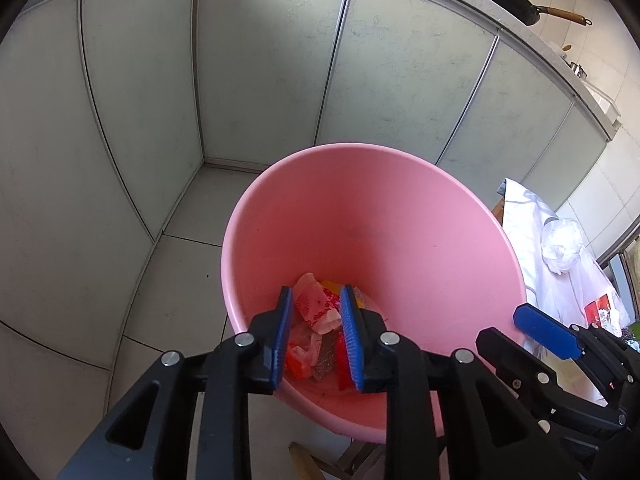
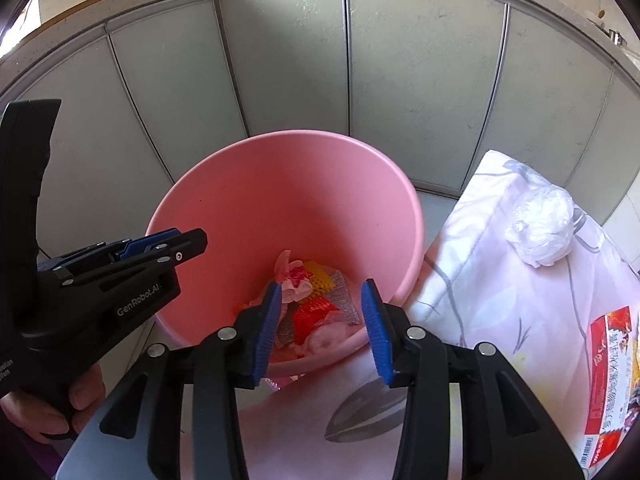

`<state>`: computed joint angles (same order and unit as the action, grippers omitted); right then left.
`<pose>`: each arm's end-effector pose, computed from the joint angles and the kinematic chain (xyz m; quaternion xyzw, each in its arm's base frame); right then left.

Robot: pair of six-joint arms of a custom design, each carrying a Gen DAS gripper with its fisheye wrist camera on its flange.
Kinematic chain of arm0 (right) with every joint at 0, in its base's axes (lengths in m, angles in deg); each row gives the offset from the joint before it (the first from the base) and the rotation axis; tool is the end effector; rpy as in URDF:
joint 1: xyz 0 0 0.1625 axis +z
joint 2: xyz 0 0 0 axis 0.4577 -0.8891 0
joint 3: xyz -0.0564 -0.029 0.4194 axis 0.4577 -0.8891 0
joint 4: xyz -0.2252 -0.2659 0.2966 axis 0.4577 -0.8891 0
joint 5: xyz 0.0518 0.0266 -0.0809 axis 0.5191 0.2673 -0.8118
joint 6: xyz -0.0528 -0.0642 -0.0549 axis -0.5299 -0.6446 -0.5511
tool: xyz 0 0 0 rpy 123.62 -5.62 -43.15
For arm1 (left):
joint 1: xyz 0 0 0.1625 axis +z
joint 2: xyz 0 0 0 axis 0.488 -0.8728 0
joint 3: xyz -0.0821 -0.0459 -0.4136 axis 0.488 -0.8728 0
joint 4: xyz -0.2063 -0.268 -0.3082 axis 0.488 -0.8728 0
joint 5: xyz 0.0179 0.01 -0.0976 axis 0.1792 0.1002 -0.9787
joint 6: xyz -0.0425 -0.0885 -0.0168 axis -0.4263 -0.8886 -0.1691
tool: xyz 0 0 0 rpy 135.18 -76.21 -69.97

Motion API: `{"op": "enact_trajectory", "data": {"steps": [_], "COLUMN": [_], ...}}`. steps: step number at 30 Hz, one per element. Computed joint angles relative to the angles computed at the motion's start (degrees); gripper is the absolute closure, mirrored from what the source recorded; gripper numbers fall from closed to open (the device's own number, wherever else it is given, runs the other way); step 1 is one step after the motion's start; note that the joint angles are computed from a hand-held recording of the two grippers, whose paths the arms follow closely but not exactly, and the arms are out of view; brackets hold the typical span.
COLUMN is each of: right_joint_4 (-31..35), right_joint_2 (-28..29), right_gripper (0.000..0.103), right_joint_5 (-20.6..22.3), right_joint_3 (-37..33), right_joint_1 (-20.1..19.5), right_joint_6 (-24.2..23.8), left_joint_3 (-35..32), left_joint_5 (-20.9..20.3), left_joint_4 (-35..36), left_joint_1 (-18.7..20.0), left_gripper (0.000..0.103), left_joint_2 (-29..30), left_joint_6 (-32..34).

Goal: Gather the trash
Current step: 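Open both grippers to drop the carton and bubble wrap into the bin, then move both tools from the bin back over the table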

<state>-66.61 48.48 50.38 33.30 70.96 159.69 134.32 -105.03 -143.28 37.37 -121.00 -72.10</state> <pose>0.1769 -0.6535 -0.0122 0.1886 -0.8926 0.2770 0.3016 -0.0813 -0.6854 0.0647 0.1130 0.9073 -0.2880 0.2849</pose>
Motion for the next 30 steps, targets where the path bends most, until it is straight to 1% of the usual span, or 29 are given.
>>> {"op": "enact_trajectory", "data": {"steps": [3,8,13,21,30], "right_joint_4": [-1.17,-1.93,-4.31,-8.2,-10.62], "right_joint_2": [-0.74,-1.84,-3.66,-7.33,-10.57], "right_gripper": [0.061,0.061,0.061,0.061,0.061], "right_joint_5": [0.61,0.59,1.23,2.92,3.76], "right_joint_3": [1.22,2.36,4.78,9.48,13.44], "right_joint_1": [0.25,0.04,0.43,1.19,1.53], "right_joint_6": [-0.13,-0.16,-0.9,-1.28,-0.77], "left_joint_3": [-0.01,2.1,3.22,5.08,6.98], "left_joint_5": [-0.13,-0.54,-0.9,-1.41,-1.75], "left_joint_4": [0.14,-0.65,-1.13,-1.74,-2.26], "left_joint_1": [-0.1,0.01,-0.42,-1.31,-2.9], "left_gripper": [0.079,0.079,0.079,0.079,0.079], "left_joint_2": [0.07,-1.51,-2.61,-4.2,-5.2], "left_joint_6": [-0.4,-0.22,-0.05,0.89,1.43]}}
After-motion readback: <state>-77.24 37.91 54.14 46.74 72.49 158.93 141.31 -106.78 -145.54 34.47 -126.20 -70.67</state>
